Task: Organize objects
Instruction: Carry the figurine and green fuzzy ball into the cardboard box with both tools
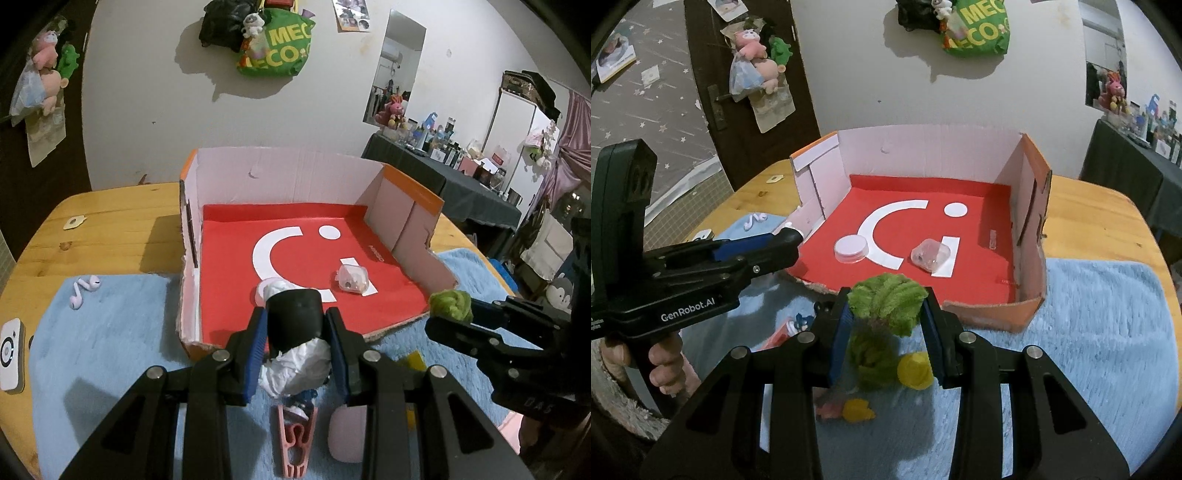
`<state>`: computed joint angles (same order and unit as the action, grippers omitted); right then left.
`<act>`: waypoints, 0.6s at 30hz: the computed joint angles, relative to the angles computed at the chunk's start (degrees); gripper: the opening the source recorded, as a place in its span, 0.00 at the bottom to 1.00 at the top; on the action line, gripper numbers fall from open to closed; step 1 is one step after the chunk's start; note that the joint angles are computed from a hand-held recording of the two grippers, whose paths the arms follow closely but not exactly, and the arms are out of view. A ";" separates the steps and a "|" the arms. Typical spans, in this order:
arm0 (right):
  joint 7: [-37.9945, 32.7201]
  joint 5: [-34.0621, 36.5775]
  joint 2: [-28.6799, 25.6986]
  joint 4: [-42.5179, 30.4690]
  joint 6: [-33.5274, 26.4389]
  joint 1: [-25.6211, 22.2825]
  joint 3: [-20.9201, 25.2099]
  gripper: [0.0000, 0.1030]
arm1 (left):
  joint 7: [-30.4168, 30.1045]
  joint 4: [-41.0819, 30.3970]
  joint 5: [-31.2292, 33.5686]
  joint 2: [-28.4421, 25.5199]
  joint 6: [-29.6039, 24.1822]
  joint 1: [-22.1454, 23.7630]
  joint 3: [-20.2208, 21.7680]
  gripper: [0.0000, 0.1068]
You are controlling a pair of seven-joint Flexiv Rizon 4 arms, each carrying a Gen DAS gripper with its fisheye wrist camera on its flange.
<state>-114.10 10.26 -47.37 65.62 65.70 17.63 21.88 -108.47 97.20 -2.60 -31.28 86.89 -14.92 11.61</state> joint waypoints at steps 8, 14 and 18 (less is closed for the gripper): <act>0.65 -0.25 -1.72 -3.71 -2.06 0.64 -0.55 0.33 | 0.59 -2.30 -0.59 -1.45 -1.76 1.21 -1.11 0.32; 0.73 0.14 -2.81 -6.08 -3.30 0.93 -0.87 0.33 | 0.40 -3.18 -0.20 -1.87 -2.41 1.30 -0.99 0.32; 0.96 0.27 -3.60 -7.72 -4.10 1.30 -1.35 0.33 | 0.97 -4.52 -0.58 -2.66 -3.41 2.26 -1.92 0.32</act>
<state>-113.14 10.53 -50.97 57.89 61.60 18.93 20.53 -107.49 92.68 -3.18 -33.93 83.48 -12.67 9.70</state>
